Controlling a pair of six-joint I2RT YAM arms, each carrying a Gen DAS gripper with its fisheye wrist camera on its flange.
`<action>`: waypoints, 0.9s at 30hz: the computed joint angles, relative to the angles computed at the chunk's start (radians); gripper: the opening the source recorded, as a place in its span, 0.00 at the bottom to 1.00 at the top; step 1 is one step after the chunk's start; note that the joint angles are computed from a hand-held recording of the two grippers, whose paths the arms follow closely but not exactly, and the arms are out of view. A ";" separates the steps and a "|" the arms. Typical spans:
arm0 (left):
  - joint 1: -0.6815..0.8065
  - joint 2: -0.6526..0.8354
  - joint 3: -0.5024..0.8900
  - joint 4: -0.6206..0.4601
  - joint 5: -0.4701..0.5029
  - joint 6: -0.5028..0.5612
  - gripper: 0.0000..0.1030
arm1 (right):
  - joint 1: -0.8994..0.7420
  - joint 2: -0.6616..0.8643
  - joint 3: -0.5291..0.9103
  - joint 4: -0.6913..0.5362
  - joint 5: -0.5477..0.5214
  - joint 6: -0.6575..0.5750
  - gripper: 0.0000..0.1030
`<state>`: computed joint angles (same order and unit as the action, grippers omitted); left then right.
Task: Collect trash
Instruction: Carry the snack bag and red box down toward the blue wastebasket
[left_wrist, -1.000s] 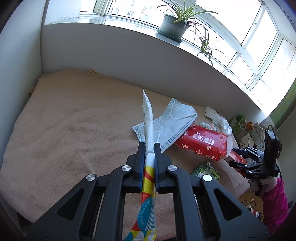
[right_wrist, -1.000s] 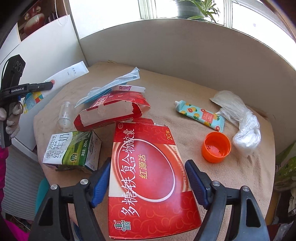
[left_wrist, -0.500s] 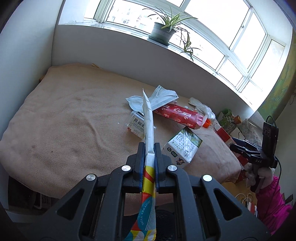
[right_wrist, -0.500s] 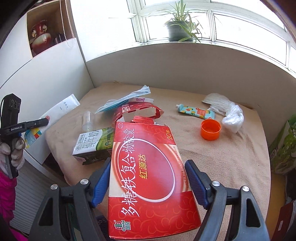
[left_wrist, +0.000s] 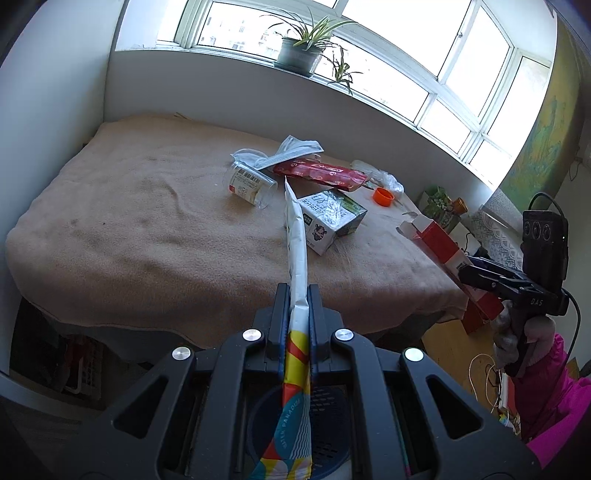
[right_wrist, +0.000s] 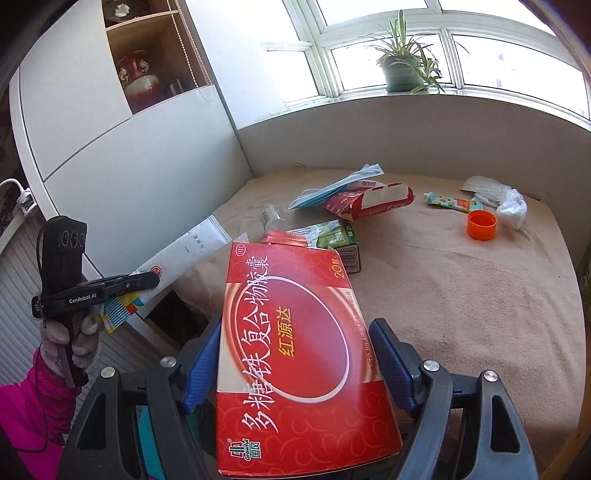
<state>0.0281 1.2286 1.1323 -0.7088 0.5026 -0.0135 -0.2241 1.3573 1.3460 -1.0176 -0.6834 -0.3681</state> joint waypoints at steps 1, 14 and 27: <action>-0.005 -0.012 -0.013 -0.001 0.000 -0.005 0.06 | 0.003 -0.015 -0.018 -0.001 -0.006 0.000 0.77; -0.118 -0.133 -0.182 0.049 -0.092 -0.070 0.06 | -0.028 -0.132 -0.179 -0.020 -0.064 0.004 0.77; -0.252 -0.100 -0.431 0.141 -0.134 -0.143 0.06 | 0.023 -0.175 -0.438 0.034 -0.049 0.044 0.77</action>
<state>-0.2240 1.1282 0.7015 -0.5679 0.3687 -0.1560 -0.2013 1.1828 0.9082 -0.9839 -0.7328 -0.3237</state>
